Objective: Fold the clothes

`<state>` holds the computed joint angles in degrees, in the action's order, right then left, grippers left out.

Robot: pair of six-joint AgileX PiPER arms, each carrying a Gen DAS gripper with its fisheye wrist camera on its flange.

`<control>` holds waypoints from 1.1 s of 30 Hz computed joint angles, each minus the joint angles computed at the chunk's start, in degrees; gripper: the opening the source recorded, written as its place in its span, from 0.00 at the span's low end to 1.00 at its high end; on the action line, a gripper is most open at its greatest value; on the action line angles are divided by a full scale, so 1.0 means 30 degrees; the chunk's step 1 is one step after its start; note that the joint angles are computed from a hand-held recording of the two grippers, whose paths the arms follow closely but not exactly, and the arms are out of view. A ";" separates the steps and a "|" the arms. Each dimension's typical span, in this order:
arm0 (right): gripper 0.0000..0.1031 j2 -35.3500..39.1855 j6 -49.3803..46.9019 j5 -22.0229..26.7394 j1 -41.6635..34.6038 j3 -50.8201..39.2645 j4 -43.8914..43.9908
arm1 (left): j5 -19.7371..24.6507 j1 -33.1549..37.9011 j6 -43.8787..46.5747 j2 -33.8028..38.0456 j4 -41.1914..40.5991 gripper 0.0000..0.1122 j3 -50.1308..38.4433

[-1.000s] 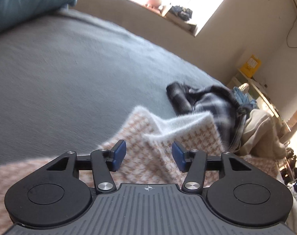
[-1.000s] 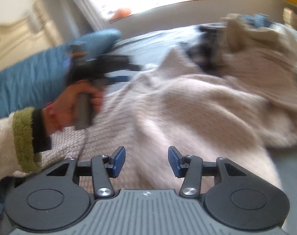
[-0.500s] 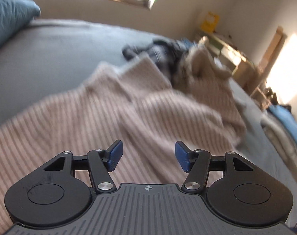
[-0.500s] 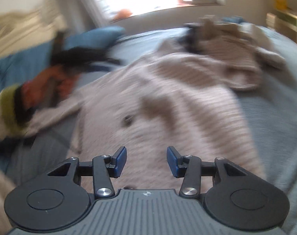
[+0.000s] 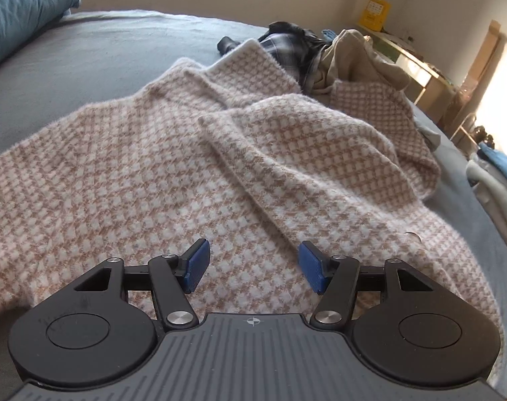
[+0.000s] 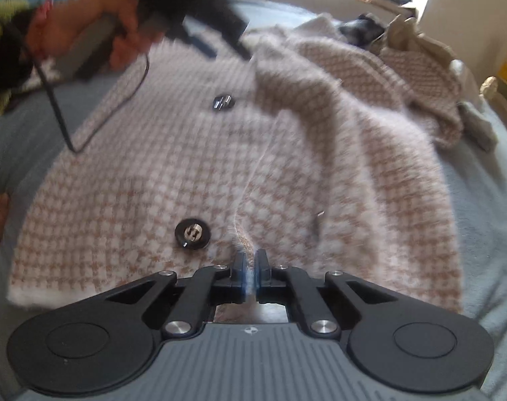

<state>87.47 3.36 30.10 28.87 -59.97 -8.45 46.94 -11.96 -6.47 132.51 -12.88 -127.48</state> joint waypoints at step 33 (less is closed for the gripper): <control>0.30 -0.4702 -0.7689 0.2674 -0.7638 0.2598 1.2647 | -0.1421 -0.2997 1.3944 -0.4569 -0.4902 0.52 0.7382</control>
<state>73.36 -19.71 38.12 5.96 -52.18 29.49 42.67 -20.95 35.36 118.80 -27.59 -105.33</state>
